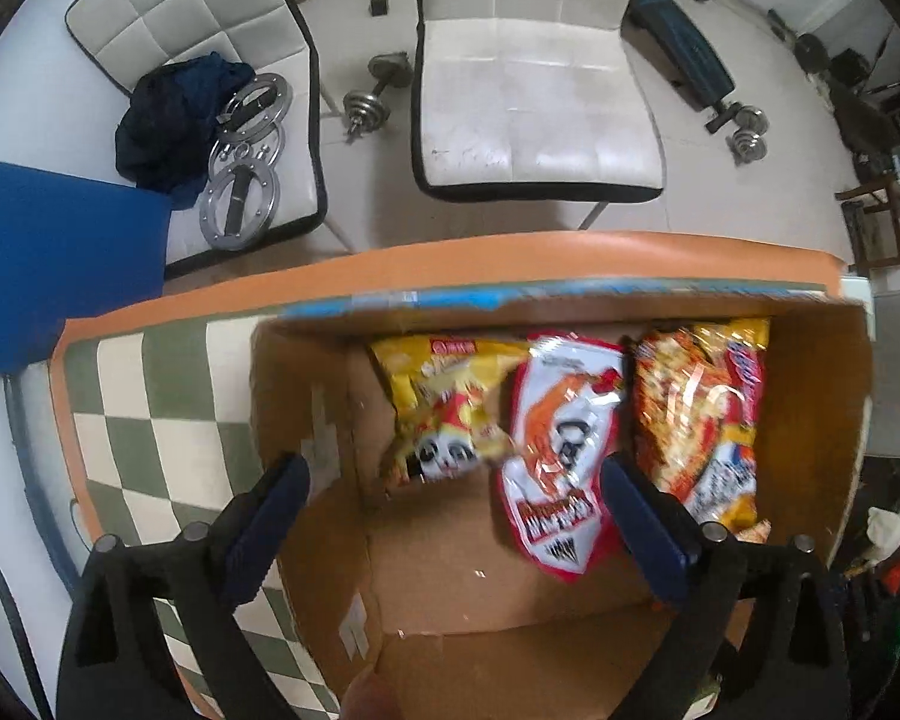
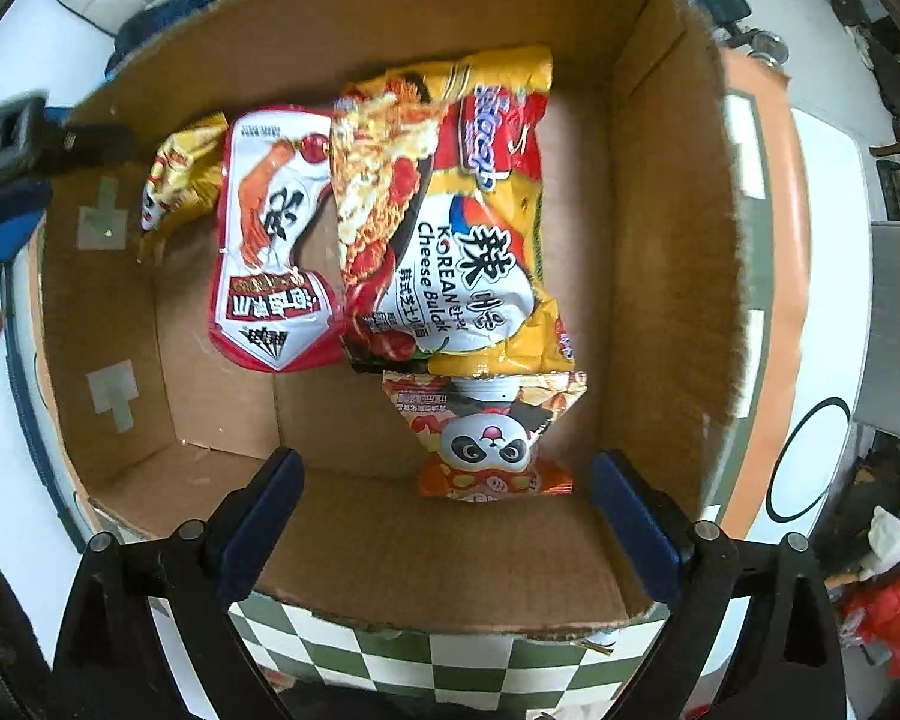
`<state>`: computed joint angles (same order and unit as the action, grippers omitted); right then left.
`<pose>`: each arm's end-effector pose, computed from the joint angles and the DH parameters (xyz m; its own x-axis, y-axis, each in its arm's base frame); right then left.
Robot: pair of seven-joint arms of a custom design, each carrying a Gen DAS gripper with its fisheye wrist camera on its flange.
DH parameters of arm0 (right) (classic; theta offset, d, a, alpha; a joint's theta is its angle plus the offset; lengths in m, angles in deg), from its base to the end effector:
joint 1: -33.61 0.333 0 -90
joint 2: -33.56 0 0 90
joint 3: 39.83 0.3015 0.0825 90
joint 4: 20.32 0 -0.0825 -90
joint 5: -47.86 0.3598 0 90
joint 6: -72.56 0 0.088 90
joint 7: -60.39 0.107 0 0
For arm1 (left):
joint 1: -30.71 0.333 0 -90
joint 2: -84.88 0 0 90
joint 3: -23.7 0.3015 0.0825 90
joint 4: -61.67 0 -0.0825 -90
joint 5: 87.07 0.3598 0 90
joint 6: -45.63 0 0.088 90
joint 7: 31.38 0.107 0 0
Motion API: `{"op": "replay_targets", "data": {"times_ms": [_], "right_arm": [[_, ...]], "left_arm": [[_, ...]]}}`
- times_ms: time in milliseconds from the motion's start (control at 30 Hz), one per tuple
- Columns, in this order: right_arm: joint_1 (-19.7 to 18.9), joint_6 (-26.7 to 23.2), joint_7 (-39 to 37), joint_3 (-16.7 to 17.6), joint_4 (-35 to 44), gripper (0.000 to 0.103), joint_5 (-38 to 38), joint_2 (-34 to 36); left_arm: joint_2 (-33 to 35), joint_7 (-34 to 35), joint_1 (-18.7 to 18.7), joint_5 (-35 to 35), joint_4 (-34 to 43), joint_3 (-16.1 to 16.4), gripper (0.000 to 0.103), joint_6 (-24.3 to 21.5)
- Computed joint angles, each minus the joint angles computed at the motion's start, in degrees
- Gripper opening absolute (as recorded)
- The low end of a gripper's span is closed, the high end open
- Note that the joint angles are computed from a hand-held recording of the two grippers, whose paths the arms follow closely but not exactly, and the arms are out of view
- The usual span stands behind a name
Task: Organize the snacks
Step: 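Lift both tools out of the box toward the remaining snacks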
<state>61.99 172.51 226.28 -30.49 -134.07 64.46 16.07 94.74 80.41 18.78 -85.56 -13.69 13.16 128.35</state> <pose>0.3355 0.3036 0.5875 -0.6597 -0.7431 -0.1118 -0.7461 0.6298 0.2160 0.5291 -0.2042 0.6188 -0.6941 -0.7196 0.0199 -0.7188 0.6943 0.0360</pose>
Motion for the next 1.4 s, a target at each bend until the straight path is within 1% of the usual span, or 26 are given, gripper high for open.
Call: {"op": "replay_targets", "data": {"times_ms": [100,200,300,400,467,533,600,833,933,1000,1100,1167,1200,1300,1333,1400], "right_arm": [[-0.08,-0.69,1.80,0.98,1.12,0.101,-2.82,-1.01],[-0.01,-0.91,4.07,2.24,2.06,0.102,-6.54,-2.28],[0.73,-3.35,5.68,3.69,5.58,0.102,-9.69,-1.30],[1.46,-4.04,6.71,4.49,7.10,0.102,-11.80,-1.57],[1.81,-3.61,8.64,5.33,8.02,0.102,-13.36,-1.95],[2.09,-1.40,11.40,6.39,7.92,0.102,-15.04,-2.94],[2.24,-0.52,14.81,7.85,8.79,0.102,-17.59,-3.41],[4.62,-5.34,21.40,12.60,17.34,0.102,-26.19,-0.49],[6.39,-8.25,23.65,14.60,21.01,0.102,-29.03,1.69],[7.98,-8.11,24.80,15.22,21.61,0.102,-29.73,2.88],[10.65,-5.24,25.54,15.43,20.36,0.102,-29.30,4.48],[12.45,-2.02,25.46,15.31,18.49,0.102,-28.49,5.94],[13.22,-0.12,25.98,15.28,17.16,0.101,-28.51,6.25],[15.09,6.90,29.51,15.23,12.00,0.101,-28.69,6.58],[15.57,9.51,30.96,14.99,9.72,0.100,-28.12,6.44],[16.23,12.86,32.42,14.47,6.72,0.098,-27.46,6.25]], "left_arm": [[-4.26,2.05,1.25,-2.08,-3.96,0.33,0.102,1.79],[-9.49,4.31,2.55,-3.97,-9.11,0.66,0.102,4.53],[-13.92,6.01,3.92,-6.20,-12.81,1.24,0.103,5.55],[-18.62,7.67,5.24,-8.87,-16.33,2.03,0.103,7.31],[-22.07,8.58,5.89,-9.88,-18.80,2.38,0.103,8.83],[-25.10,9.15,6.69,-11.13,-20.70,3.07,0.102,9.72],[-28.57,9.57,7.58,-12.42,-23.03,3.99,0.102,11.28],[-37.17,11.62,10.39,-16.65,-28.49,7.76,0.102,13.83],[-40.46,14.33,11.42,-17.67,-31.59,9.50,0.102,14.55],[-43.46,16.99,12.36,-16.96,-35.34,10.34,0.102,15.72],[-47.66,20.92,14.24,-14.41,-41.57,11.05,0.102,18.02],[-50.06,23.96,15.86,-11.37,-47.10,11.13,0.100,20.40],[-50.26,24.63,16.46,-10.50,-48.51,11.06,0.098,20.60],[-49.94,26.69,18.47,-6.77,-53.91,10.40,0.097,21.41],[-49.73,26.97,19.08,-5.57,-55.97,9.91,0.097,22.33],[-49.37,27.78,19.54,-3.93,-59.17,9.09,0.097,23.36]]}}
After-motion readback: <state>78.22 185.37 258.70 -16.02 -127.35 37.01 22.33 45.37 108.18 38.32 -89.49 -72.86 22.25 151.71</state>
